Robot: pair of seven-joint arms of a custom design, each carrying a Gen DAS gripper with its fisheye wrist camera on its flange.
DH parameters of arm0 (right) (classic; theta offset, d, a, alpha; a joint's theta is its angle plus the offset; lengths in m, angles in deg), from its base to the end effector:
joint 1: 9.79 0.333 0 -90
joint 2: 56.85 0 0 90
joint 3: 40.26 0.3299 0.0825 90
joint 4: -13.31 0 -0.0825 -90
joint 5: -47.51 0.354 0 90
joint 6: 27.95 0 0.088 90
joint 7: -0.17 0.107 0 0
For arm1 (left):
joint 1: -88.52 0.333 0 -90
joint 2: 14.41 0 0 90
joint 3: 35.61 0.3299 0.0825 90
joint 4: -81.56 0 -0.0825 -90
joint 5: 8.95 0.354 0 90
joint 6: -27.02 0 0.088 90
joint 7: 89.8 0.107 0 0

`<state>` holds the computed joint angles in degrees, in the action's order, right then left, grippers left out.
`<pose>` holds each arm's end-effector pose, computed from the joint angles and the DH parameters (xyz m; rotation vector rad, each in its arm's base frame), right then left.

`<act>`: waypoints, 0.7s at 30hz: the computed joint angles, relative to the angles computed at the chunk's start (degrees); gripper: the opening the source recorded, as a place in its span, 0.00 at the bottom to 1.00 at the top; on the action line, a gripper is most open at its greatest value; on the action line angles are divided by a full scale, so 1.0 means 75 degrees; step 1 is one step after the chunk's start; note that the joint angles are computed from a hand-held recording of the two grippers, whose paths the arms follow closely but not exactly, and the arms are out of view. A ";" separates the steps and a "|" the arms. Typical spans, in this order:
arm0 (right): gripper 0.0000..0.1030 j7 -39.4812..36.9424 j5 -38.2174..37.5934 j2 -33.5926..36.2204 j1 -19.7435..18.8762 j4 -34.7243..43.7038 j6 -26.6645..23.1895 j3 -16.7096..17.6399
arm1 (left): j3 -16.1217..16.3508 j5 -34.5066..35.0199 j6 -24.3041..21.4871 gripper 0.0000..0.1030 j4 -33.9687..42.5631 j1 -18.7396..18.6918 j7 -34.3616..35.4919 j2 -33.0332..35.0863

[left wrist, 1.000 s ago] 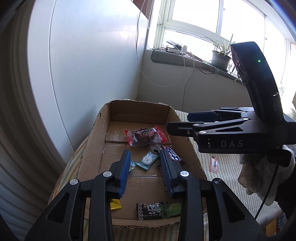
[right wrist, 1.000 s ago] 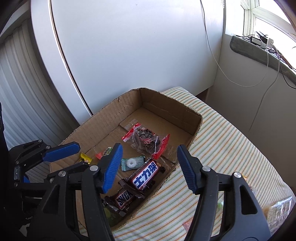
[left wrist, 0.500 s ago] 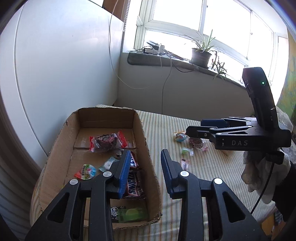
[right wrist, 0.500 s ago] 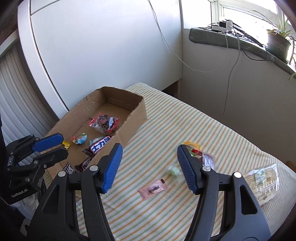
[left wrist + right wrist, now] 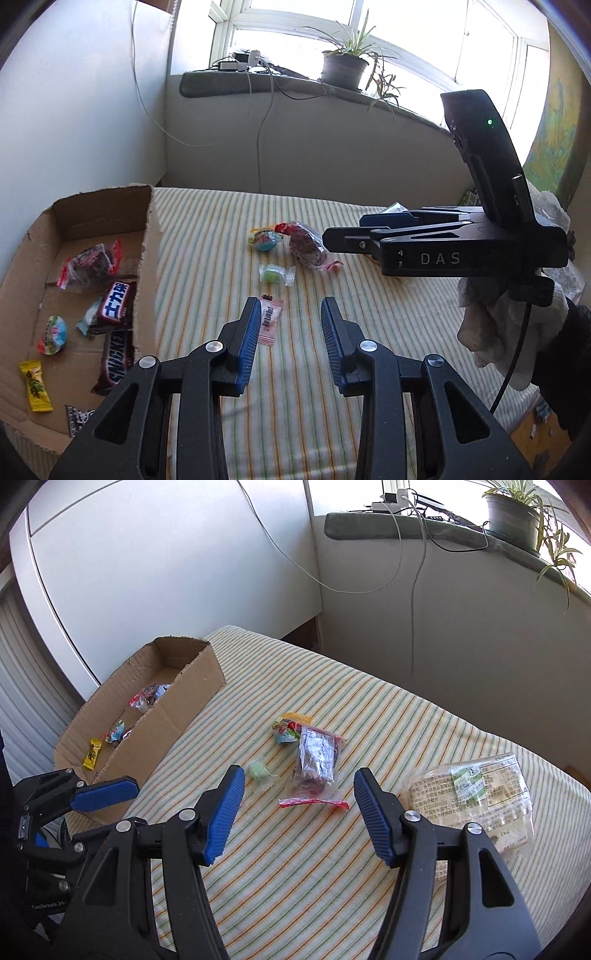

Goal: Organize snacks
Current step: 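Grasp the pink candy with the left tool while the right tool grasps another red pastry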

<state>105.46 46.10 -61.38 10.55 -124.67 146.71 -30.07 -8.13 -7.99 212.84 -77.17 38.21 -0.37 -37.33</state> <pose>0.4348 0.2604 0.4616 -1.9754 1.4654 -0.3762 0.3694 -0.1476 0.4534 -1.4934 2.1551 -1.1021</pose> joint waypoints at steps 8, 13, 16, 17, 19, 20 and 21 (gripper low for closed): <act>0.62 -0.0132 -0.0120 0.0635 0.0154 0.0603 -0.0267 -0.0184 | 0.1289 -0.0564 -0.0039 0.31 0.0561 -0.1506 0.0201 0.0921; 0.62 -0.0052 -0.0149 0.1071 0.0330 0.1024 -0.0522 -0.0440 | 0.2030 -0.1146 -0.0268 0.31 0.0875 -0.2261 0.0697 0.1282; 0.62 -0.0152 0.0021 0.1250 0.0411 0.1191 -0.0622 -0.0533 | 0.2283 -0.1536 -0.0346 0.31 0.0968 -0.2542 0.0982 0.1354; 0.62 -0.0180 0.0058 0.1301 0.0436 0.1239 -0.0657 -0.0557 | 0.2302 -0.1631 -0.0404 0.31 0.0983 -0.2549 0.1079 0.1347; 0.62 -0.0229 0.0114 0.1389 0.0481 0.1327 -0.0753 -0.0604 | 0.2282 -0.1799 -0.0646 0.31 0.1101 -0.2535 0.1255 0.1440; 0.60 -0.0259 0.0164 0.1425 0.0498 0.1362 -0.0793 -0.0613 | 0.2119 -0.1821 -0.0632 0.31 0.1093 -0.2400 0.1303 0.1456; 0.55 -0.0373 0.0319 0.1454 0.0487 0.1386 -0.0825 -0.0582 | 0.2049 -0.1872 -0.0641 0.31 0.1077 -0.2347 0.1405 0.1445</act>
